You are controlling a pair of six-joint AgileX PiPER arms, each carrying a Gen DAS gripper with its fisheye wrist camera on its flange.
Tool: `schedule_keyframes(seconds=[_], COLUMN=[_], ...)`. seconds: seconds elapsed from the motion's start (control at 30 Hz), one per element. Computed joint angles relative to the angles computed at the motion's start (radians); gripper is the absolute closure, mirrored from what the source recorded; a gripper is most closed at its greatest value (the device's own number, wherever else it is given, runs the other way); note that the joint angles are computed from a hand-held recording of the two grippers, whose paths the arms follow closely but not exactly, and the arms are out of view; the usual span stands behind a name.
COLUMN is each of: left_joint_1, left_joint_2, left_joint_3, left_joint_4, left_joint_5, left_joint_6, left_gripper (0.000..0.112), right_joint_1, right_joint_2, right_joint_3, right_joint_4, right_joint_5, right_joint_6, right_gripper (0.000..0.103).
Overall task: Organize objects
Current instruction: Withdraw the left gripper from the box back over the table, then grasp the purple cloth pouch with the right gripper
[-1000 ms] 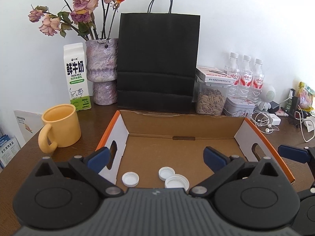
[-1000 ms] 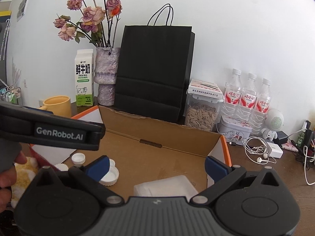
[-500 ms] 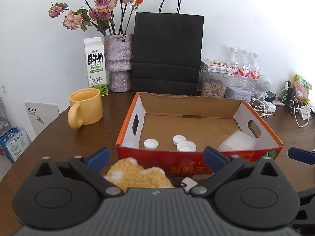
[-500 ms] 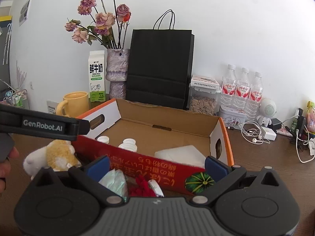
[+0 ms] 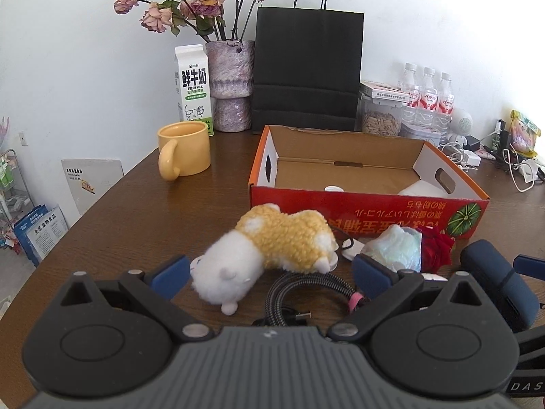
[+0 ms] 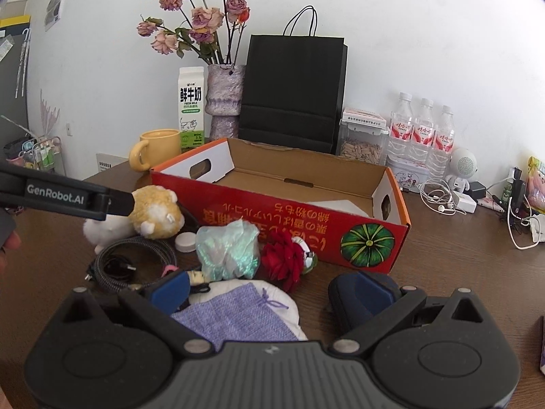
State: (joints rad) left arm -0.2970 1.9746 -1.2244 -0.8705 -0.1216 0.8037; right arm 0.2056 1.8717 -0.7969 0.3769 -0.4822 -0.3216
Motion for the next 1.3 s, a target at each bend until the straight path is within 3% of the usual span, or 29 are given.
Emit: schedule_keyframes(seconds=[0.2, 0.37, 0.77, 0.9, 0.97, 1.2, 1.3], left_joint_1=[0.023, 0.035, 0.031, 0.035, 0.038, 0.042, 0.048], left_joint_2=[-0.045, -0.052, -0.029, -0.033, -0.037, -0.053, -0.055], left_joint_3=[0.106, 0.148, 0.14, 0.136, 0.143, 0.171, 0.176], left_joint_4=[0.317, 0.425, 0.425, 0.419, 0.494, 0.639, 0.653], left_joint_5=[-0.017, -0.02, -0.005, -0.001, -0.005, -0.014, -0.015], left_joint_6=[-0.301, -0.411, -0.407, -0.402, -0.481, -0.627, -0.642], left_gripper=[0.009, 0.009, 0.009, 0.009, 0.009, 0.009, 0.009], right_joint_1=[0.021, 0.033, 0.008, -0.026, -0.05, -0.056, -0.054], right_joint_2=[0.005, 0.011, 0.082, 0.107, 0.115, 0.118, 0.111], right_joint_3=[0.053, 0.079, 0.0, -0.027, -0.038, -0.027, -0.008], right_joint_4=[0.015, 0.014, -0.083, -0.248, -0.361, -0.385, -0.382], right_joint_5=[-0.013, -0.015, 0.096, 0.111, 0.123, 0.098, 0.072], right_joint_6=[0.004, -0.001, 0.019, 0.191, 0.31, 0.33, 0.328], right_gripper=[0.0, 0.0, 0.0, 0.0, 0.0, 0.0, 0.011])
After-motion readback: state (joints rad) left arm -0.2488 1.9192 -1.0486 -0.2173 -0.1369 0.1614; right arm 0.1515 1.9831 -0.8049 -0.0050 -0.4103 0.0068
